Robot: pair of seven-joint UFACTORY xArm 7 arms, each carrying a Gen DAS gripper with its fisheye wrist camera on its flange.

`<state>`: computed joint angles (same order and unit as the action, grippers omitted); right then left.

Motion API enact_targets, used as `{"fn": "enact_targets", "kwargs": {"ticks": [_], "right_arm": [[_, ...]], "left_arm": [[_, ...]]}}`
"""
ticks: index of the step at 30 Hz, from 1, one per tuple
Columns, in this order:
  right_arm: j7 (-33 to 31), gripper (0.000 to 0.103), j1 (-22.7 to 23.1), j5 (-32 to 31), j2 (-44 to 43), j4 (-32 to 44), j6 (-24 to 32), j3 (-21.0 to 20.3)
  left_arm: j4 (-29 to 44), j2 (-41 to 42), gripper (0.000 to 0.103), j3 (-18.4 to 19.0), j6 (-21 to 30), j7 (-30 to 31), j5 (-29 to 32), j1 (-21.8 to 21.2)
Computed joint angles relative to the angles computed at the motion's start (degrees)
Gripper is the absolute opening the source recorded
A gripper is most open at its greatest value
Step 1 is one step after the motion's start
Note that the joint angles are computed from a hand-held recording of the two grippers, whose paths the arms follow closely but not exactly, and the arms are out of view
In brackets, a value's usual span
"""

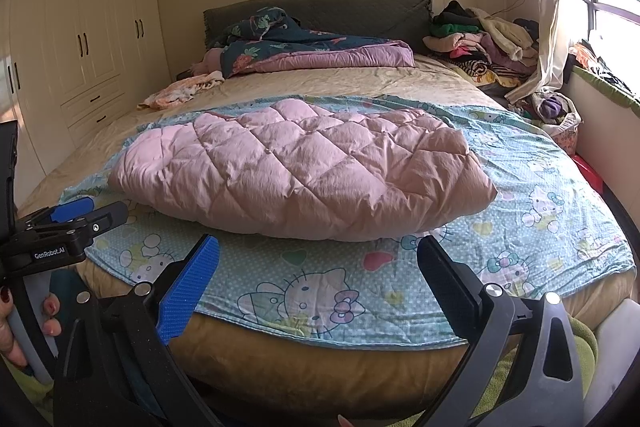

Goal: Fold large clothes

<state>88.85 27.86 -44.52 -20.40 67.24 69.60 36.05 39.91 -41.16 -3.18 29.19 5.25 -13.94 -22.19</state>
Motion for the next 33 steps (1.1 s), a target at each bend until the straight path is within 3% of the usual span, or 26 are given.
{"fn": "enact_targets", "kwargs": {"ticks": [23,29,33], "right_arm": [[-0.1,0.099,0.2,0.6,0.0,0.0,1.1,-0.2],[1.3,0.099,-0.2,1.2,-2.4,-1.2,2.4,-0.3],[2.7,0.099,-2.1,3.5,-10.6,-5.2,7.5,0.0]], "left_arm": [[-0.7,-0.5,0.094,0.2,0.8,1.0,0.8,0.3],[-0.8,0.6,0.094,-0.1,2.6,-0.7,2.2,3.3],[0.7,3.6,0.094,0.4,1.6,-3.1,3.4,7.2]]}}
